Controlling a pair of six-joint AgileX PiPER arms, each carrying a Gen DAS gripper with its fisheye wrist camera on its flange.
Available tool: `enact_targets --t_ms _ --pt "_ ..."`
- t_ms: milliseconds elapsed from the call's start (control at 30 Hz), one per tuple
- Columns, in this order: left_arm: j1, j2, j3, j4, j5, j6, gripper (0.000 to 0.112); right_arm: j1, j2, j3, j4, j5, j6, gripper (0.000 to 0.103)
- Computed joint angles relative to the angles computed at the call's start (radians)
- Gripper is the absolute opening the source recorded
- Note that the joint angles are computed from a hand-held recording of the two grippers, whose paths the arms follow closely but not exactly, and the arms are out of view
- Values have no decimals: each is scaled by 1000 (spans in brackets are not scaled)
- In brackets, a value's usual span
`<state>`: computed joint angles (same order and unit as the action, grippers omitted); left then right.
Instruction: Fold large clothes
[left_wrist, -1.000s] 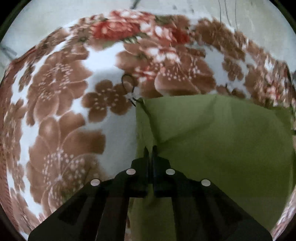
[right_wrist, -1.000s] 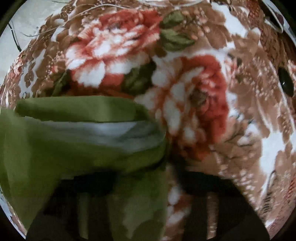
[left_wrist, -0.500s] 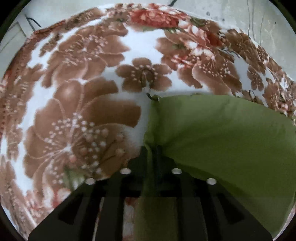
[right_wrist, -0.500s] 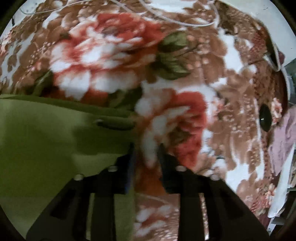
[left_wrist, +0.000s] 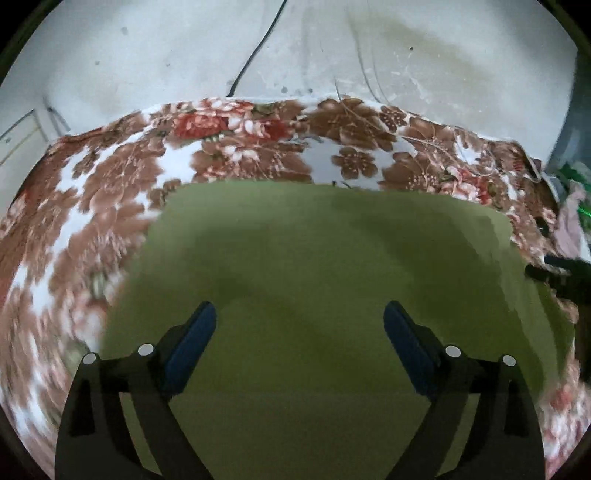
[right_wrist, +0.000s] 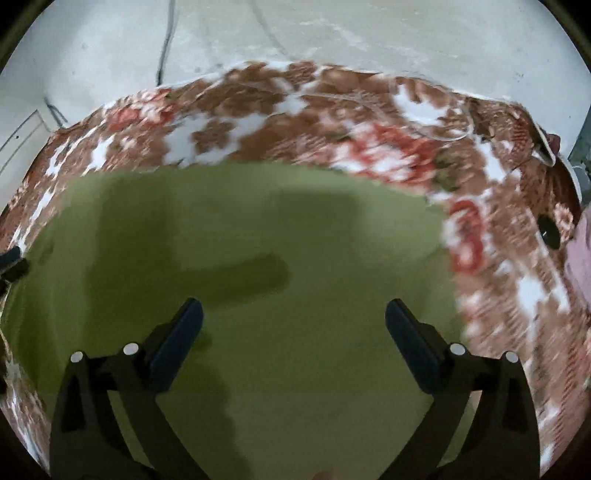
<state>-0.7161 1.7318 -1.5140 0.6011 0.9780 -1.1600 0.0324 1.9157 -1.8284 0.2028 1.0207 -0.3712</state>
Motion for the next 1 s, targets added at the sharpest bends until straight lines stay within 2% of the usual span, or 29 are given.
enact_targets --t_ms 100,167,233,367,500,667,767,900,1000 --pt "-64 65 8 40 1 -158 91 72 -67 171 -75 -94 112 98" --pt "-78 95 14 54 31 -185 91 108 -85 260 -150 -167 178 98" --pt "-82 105 42 47 67 -202 91 91 -67 282 -169 -191 185 98" --pt "-104 54 136 112 118 -208 92 73 -114 383 -242 -260 221 98" --pt "-81 -18 240 136 163 -163 92 23 -116 403 -273 -262 217 98" --pt "24 -173 407 108 108 -159 97 -34 -104 398 -274 -249 177 98" --pt "46 -219 422 114 141 -123 97 -44 -108 382 -314 -217 202 98" --pt "5 -300 391 118 200 -101 96 -53 -158 343 -277 -127 223 98" --pt "-93 -458 388 110 221 -191 97 -44 -250 364 -169 -101 176 98"
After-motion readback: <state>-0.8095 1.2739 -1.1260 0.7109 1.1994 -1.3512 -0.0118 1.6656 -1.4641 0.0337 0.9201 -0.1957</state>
